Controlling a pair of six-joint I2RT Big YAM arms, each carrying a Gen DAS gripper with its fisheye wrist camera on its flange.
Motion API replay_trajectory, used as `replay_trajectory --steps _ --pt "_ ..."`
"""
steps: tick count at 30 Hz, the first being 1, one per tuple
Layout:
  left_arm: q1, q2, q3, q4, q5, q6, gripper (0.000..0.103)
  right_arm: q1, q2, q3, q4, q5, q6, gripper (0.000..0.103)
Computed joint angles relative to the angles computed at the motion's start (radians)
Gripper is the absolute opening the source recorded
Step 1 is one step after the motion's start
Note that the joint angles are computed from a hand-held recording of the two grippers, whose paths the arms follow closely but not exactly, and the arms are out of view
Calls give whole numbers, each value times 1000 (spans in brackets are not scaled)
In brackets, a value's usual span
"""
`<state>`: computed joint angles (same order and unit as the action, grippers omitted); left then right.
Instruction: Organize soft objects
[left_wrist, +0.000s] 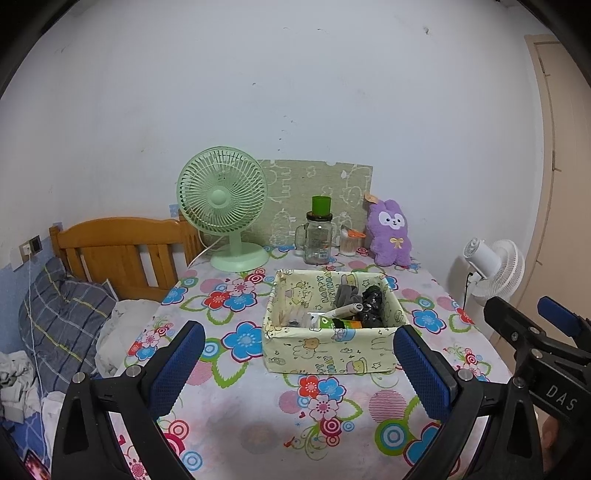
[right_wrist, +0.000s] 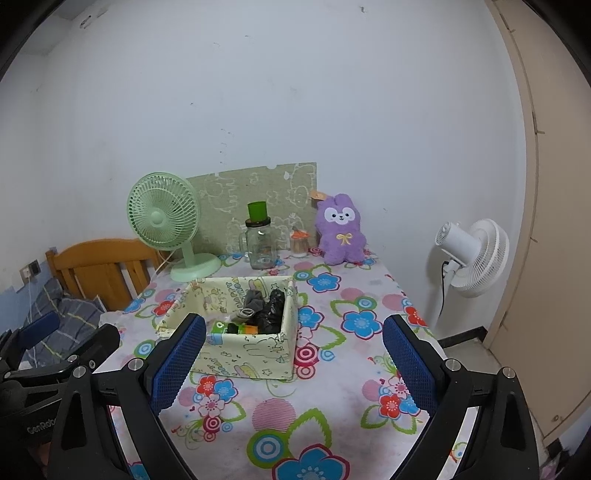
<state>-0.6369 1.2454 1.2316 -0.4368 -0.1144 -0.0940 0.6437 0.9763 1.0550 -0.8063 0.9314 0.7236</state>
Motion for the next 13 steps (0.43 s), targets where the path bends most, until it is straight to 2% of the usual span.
replay_trajectory --steps 13 --pt "8 10 6 4 16 -10 103 -6 1 -4 17 -5 -17 98"
